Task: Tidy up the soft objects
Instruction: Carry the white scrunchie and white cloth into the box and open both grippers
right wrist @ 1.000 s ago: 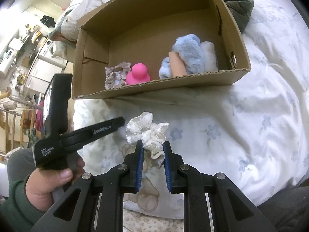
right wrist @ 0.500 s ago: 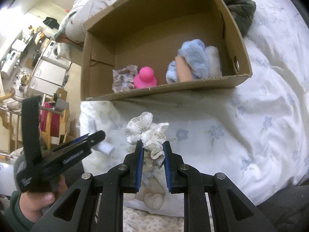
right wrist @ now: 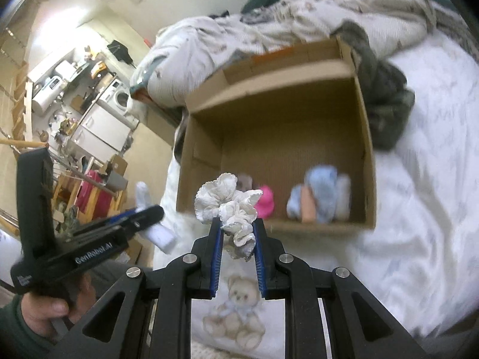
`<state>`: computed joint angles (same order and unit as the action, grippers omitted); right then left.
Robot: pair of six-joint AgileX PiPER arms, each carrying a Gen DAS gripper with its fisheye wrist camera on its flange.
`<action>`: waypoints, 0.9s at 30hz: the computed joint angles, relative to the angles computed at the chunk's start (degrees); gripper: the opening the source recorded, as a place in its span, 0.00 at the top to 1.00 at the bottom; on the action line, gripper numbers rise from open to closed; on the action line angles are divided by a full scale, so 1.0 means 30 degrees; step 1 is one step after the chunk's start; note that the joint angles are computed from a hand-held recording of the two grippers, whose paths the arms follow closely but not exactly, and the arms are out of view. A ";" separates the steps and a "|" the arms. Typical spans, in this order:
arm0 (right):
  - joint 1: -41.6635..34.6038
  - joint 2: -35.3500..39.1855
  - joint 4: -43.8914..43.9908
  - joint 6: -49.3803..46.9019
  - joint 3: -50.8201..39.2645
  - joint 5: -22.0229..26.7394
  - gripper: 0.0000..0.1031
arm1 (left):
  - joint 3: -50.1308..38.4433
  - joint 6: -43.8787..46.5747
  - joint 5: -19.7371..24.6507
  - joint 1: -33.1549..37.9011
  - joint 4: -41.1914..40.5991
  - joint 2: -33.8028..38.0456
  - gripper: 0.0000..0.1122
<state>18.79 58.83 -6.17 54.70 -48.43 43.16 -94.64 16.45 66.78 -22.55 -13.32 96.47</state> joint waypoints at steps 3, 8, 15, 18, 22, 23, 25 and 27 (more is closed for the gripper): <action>-0.1260 0.0594 0.0628 -0.1994 -0.0676 0.0008 0.79 | -0.1806 -0.0238 -0.0047 -0.0313 0.0279 0.0989 0.78; -0.3395 0.1713 0.1981 -0.4884 -0.1018 -0.0765 0.79 | -0.3771 -0.0831 -0.0135 -0.0898 0.0643 0.2827 0.78; -0.5149 0.2896 0.4700 -0.7139 0.0795 -0.3456 0.79 | -0.2174 -0.0932 -0.2501 -0.1489 0.1321 0.3846 0.78; -0.5518 0.4038 0.5317 -0.8109 0.0588 -0.3594 0.79 | -0.1848 -0.0641 -0.2860 -0.1442 0.1032 0.4396 0.78; -0.5838 0.5098 0.6135 -0.8840 0.0478 -0.3805 0.79 | -0.1664 -0.0697 -0.3680 -0.1656 0.1530 0.4836 0.78; -0.5883 0.5220 0.6315 -0.9023 0.0522 -0.3869 0.79 | -0.1703 -0.0756 -0.3750 -0.1686 0.1556 0.4921 0.78; -0.5822 0.5495 0.6283 -0.9068 0.0449 -0.3833 0.79 | -0.1633 -0.0781 -0.4026 -0.1785 0.1593 0.5026 0.78; -0.5839 0.5754 0.6480 -0.9257 0.0423 -0.3842 0.79 | -0.1365 -0.0852 -0.4289 -0.1887 0.1799 0.4943 0.78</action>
